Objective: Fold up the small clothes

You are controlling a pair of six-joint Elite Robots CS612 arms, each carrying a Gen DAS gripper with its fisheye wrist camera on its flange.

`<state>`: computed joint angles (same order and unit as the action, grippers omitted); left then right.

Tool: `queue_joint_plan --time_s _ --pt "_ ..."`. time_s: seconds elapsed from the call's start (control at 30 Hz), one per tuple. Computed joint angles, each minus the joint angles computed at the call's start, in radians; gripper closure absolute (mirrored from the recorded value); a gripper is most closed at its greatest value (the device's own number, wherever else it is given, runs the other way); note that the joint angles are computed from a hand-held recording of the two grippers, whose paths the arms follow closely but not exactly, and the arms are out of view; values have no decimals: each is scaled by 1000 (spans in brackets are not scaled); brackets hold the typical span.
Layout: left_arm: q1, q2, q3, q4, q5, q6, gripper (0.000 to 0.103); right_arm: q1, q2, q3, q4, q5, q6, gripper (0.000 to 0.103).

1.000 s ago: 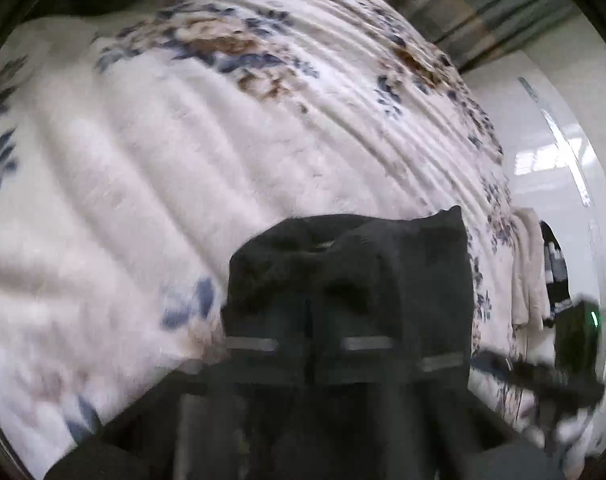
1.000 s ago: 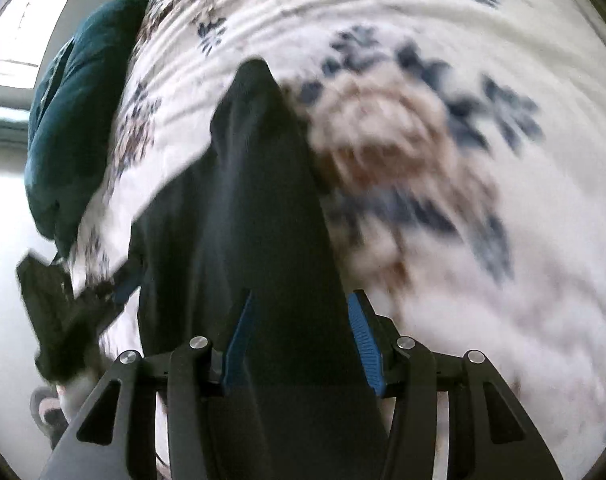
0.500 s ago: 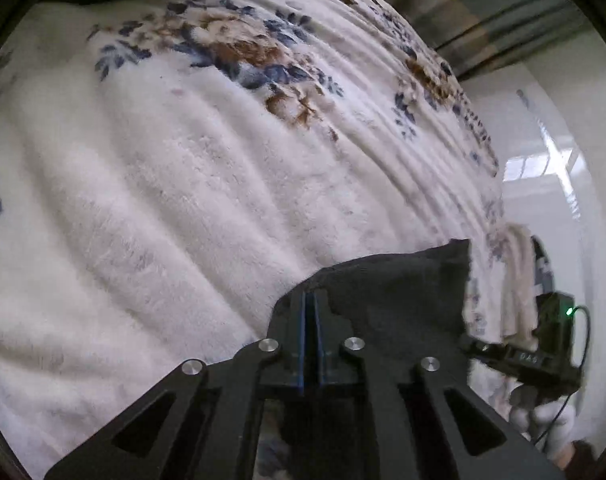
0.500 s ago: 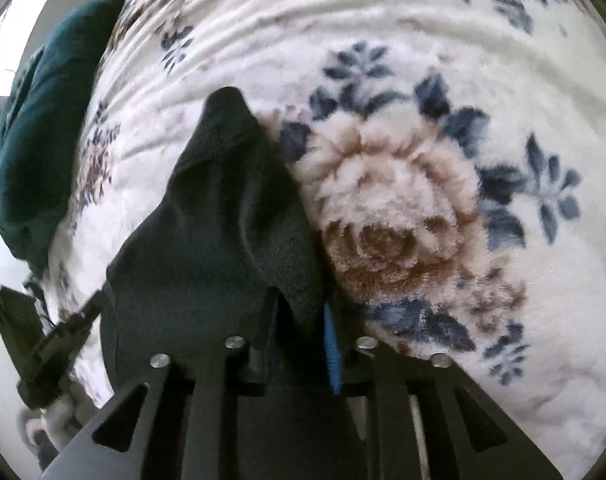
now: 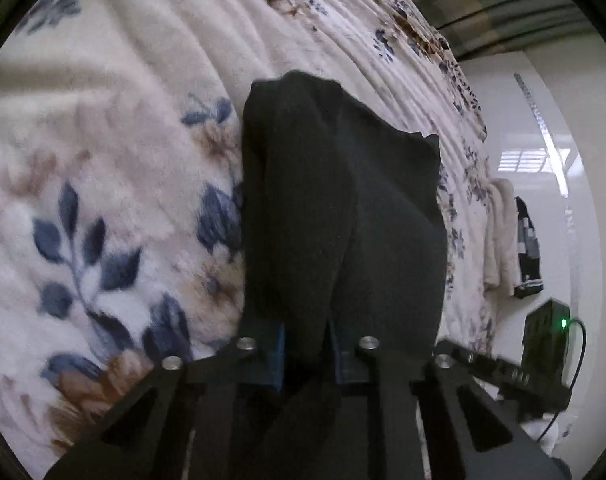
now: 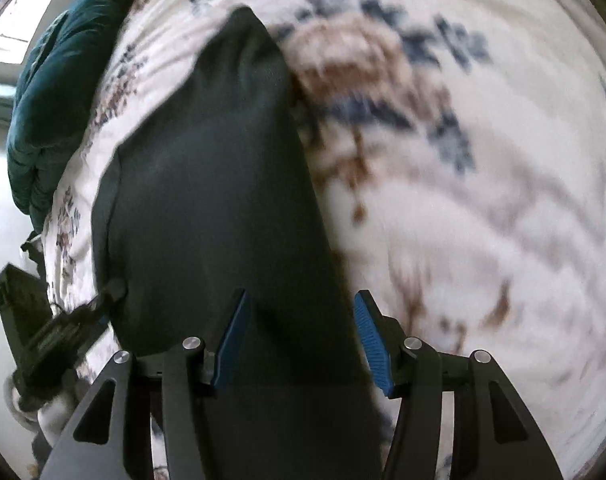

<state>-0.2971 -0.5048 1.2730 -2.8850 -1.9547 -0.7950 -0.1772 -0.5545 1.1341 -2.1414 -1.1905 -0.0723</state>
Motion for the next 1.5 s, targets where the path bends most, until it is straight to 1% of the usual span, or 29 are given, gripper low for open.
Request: queue_joint_plan --time_s 0.03,0.1,0.17,0.27,0.3,0.33,0.4,0.43,0.5,0.57,0.67,0.77,0.83,0.9,0.93,0.97,1.0,1.03,1.07,1.1,1.13,1.17,1.23,1.33,1.37,1.4,1.43,1.47,1.5 --pt "2 0 -1 0 1 3 94 1 -2 9 -4 2 -7 47" --pt "4 -3 1 11 9 28 94 5 -18 48 -27 -22 -57 47" --pt "6 -6 15 14 19 51 94 7 -24 66 -37 -39 -78 47" --pt "10 -16 24 27 -12 41 90 6 -27 75 -25 -55 -78 47" --pt "10 -33 48 1 -22 27 80 2 -33 82 -18 -50 -77 47" --pt "7 -50 68 -8 -22 24 62 -5 -46 96 -14 -38 -79 47" --pt "-2 -89 131 -69 -33 -4 42 -15 -68 123 -3 -9 -83 47" --pt "-8 -113 173 -108 -32 -24 41 -20 -77 131 14 11 -84 47" --pt "-27 -168 261 -129 -21 -34 41 -41 -114 180 68 60 -97 42" --pt "-49 -217 344 -137 -3 -47 41 -60 -154 234 123 73 -124 42" --pt "-92 -276 460 -103 23 -83 41 -82 -208 318 195 42 -199 41" --pt "-135 -302 552 -76 26 -168 41 -104 -253 416 221 -13 -256 41" --pt "-163 -303 595 -83 15 -212 41 -119 -271 469 232 -40 -274 41" --pt "-189 -306 612 -73 35 -224 44 -131 -284 524 232 -54 -285 41" --pt "-207 -308 624 -87 73 -219 64 -135 -286 543 223 -53 -289 41" --pt "-223 -316 629 -75 119 -207 89 -142 -292 569 210 -49 -296 41" --pt "-237 -324 631 -53 156 -185 98 -147 -295 591 197 -37 -295 41" --pt "-246 -330 639 -62 194 -176 98 -151 -296 606 191 -18 -296 42" --pt "-248 -335 643 -62 205 -177 98 -157 -296 618 186 5 -295 53" --pt "-244 -339 653 -86 199 -194 98 -158 -300 637 165 12 -280 88" --pt "-240 -346 671 -124 194 -219 98 -157 -304 649 151 7 -269 96" --pt "-240 -352 690 -149 201 -221 98 -155 -306 658 133 11 -244 96" --pt "-241 -362 705 -152 212 -204 98 -163 -318 680 113 31 -235 97" --pt "-236 -355 705 -153 188 -181 98 -151 -325 692 95 -11 -258 97" --pt "-227 -347 699 -171 151 -187 97 -147 -324 690 98 -25 -269 96" --pt "-216 -343 702 -197 117 -204 93 -142 -325 686 105 -37 -286 93" --pt "-215 -347 708 -209 111 -223 87 -137 -327 683 111 -38 -298 90" --pt "-212 -346 719 -243 109 -245 81 -129 -329 678 116 -37 -307 80" --pt "-210 -343 732 -283 103 -260 62 -133 -332 683 108 -21 -310 64"
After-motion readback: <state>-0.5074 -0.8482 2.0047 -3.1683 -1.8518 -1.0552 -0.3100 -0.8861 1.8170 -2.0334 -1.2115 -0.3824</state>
